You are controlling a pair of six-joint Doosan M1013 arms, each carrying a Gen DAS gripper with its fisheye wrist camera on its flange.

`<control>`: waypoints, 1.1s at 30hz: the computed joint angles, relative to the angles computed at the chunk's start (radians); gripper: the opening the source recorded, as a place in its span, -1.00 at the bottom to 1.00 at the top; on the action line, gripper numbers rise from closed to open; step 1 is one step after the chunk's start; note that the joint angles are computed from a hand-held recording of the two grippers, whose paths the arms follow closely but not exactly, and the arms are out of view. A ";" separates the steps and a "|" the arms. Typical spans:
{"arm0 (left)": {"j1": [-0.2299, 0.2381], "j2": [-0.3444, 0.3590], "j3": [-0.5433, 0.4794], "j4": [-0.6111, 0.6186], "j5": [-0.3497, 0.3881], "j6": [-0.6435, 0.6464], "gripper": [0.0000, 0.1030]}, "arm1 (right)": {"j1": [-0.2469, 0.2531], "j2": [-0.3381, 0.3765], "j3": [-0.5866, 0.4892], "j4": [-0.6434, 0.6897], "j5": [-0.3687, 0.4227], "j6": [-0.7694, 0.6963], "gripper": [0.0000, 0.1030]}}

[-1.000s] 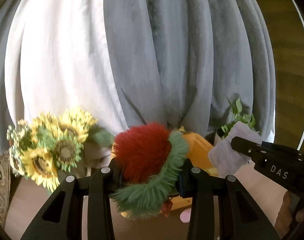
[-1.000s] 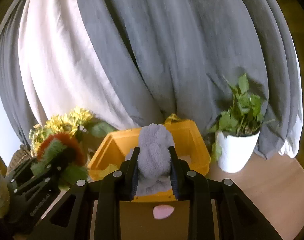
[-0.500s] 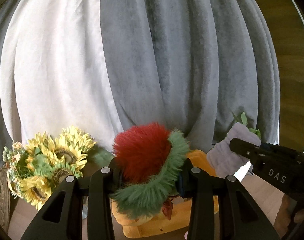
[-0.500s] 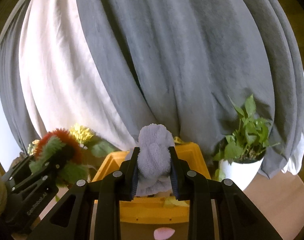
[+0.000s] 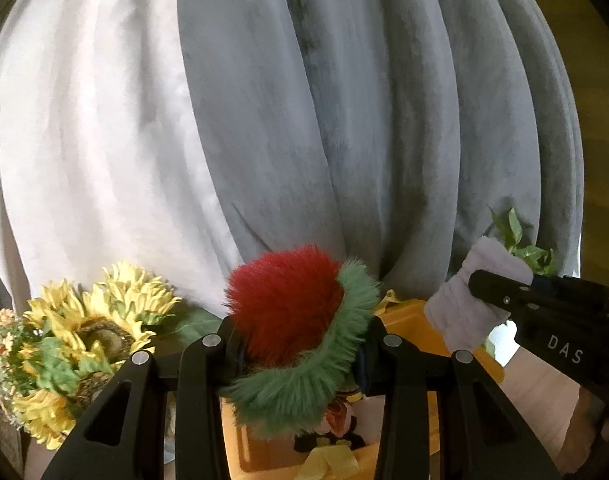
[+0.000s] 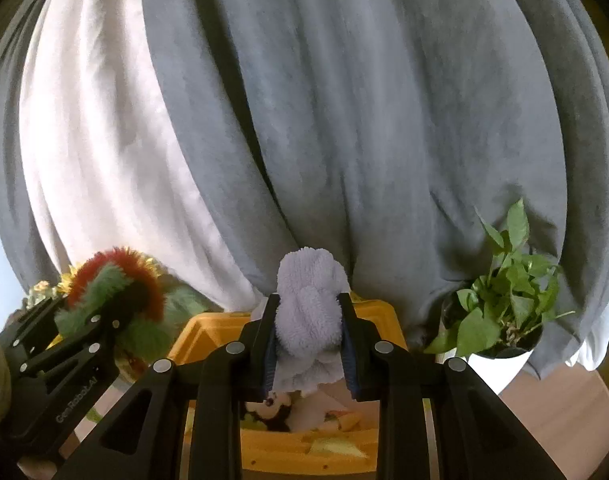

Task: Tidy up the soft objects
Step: 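Lift the pompom and scrunchie and carry both tools over the orange crate, then open the left tool dropping the pompom while the right tool releases the scrunchie into the crate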

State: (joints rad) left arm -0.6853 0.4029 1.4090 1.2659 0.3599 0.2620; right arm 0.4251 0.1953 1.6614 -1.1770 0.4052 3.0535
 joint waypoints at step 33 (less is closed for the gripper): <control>0.037 0.178 -0.184 -0.839 0.090 0.834 -0.15 | -0.071 0.140 -0.102 0.572 0.058 -0.576 -0.45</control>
State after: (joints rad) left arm -0.6480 0.5813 1.2247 0.4272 0.4494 1.0955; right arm 0.3543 0.3358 1.5596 -0.6052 0.4632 2.4780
